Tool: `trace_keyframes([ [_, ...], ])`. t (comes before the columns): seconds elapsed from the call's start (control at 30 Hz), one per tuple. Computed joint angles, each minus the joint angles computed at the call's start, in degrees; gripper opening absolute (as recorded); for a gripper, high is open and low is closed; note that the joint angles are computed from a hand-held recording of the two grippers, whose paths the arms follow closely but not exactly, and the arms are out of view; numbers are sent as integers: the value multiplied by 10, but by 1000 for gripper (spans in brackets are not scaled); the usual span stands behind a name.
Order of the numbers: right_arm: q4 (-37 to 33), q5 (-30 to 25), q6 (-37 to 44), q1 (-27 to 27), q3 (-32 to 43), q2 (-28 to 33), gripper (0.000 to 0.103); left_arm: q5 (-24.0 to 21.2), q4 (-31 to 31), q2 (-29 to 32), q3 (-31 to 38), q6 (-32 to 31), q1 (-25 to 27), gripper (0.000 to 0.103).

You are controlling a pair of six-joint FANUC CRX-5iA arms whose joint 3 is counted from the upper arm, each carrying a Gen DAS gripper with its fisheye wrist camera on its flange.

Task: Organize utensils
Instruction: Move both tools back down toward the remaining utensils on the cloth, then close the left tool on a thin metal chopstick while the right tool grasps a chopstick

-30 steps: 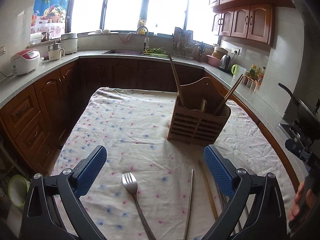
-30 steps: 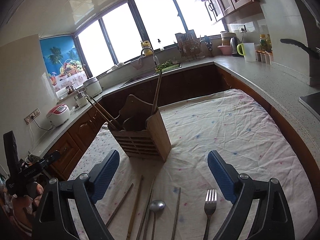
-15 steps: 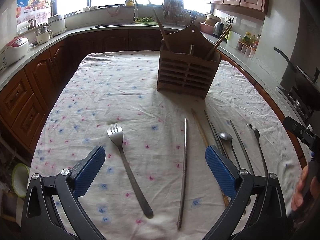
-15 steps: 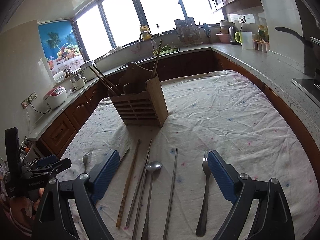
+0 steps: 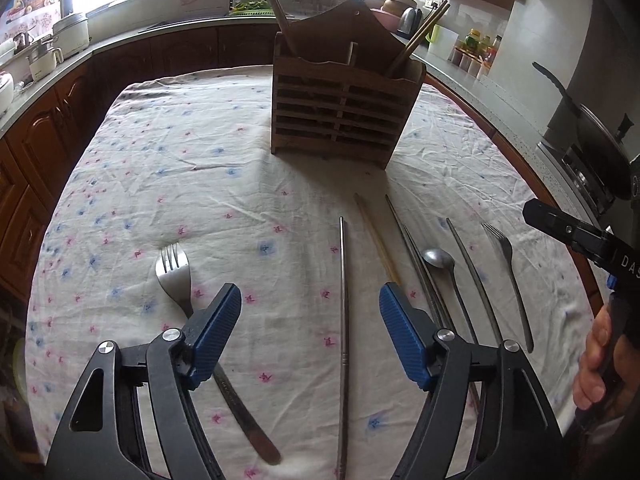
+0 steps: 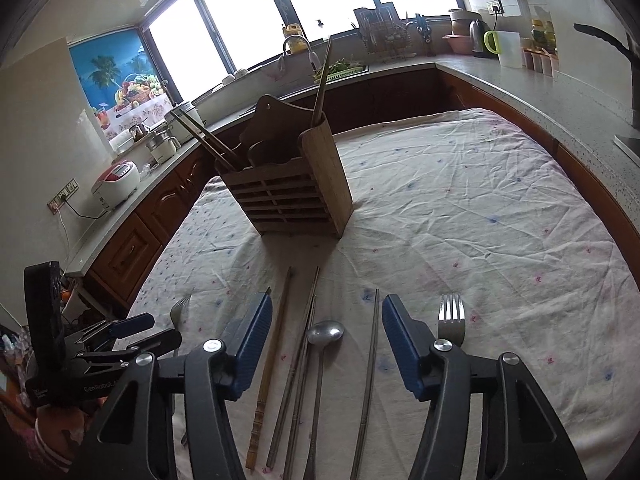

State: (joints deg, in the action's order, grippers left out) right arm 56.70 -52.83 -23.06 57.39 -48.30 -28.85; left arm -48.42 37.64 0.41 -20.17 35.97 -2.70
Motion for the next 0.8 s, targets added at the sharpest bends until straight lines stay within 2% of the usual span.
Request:
trace_keyframes([
  [0.2, -47, 107, 57, -77, 24, 43, 37, -34, -26, 58, 56, 19, -30, 47],
  [0.3, -79, 143, 91, -105, 40, 69, 33, -39, -54, 84, 83, 30, -50, 43],
  [0.37, -104, 164, 117, -120, 50, 86, 31, -43, -81, 100, 100, 46, -58, 35],
  [0.4, -118, 170, 133, -125, 58, 96, 29, -42, -94, 104, 103, 52, -59, 27],
  [0.43, -130, 176, 148, -130, 65, 107, 29, -26, -89, 97, 92, 39, -58, 25],
  [0.63, -192, 190, 229, -151, 104, 159, 24, -60, -83, 110, 111, 47, -30, 25],
  [0.8, -225, 184, 282, -165, 135, 197, 21, -71, -89, 130, 138, 58, -40, 25],
])
